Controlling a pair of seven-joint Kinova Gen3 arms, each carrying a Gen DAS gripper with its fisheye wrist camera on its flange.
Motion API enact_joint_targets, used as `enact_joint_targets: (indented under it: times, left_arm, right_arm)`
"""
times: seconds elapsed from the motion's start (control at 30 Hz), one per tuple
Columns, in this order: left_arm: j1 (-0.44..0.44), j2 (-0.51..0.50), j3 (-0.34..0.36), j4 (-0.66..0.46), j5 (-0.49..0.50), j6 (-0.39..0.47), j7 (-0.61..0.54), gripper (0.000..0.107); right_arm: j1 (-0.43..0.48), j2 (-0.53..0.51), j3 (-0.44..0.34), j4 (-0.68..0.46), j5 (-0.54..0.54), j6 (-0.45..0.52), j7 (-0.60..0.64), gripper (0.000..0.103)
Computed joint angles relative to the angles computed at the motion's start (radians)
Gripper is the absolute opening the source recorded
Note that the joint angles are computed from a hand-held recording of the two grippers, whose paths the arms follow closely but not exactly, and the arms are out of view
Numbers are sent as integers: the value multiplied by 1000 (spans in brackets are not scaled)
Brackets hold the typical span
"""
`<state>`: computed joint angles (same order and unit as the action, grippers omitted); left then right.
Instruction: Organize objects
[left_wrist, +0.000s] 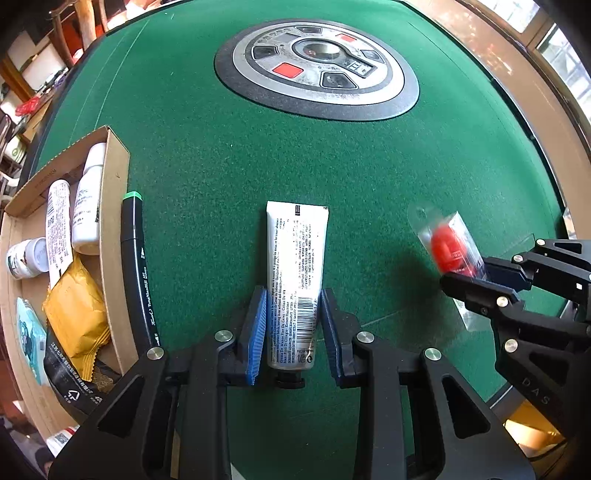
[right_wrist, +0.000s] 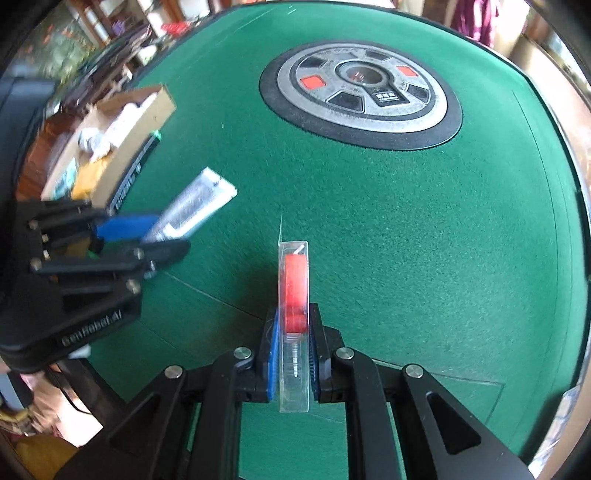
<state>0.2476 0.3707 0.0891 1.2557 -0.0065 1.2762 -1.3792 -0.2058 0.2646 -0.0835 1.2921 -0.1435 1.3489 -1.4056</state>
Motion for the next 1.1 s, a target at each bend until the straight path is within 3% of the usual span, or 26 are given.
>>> enact_joint_targets:
  times: [0.17,0.47,0.63,1.1]
  left_arm:
    - [-36,9,7,-9,48,-1,-47,28]
    - [12,47,4,-72,-1,60,-54,27]
    - [29,47,-2,-73,-17,56,-37,27]
    - [30,6,6,-54,-6,58,-22,27]
  right_arm:
    - [16,-55,5,57,-35,-53,-34,11]
    - [36,-133,15,131,-92,-95,-128,11]
    - [44,-139,12,166,-116,-116,-117,12]
    - [16,-113,3,75,-61,-79,-118,12]
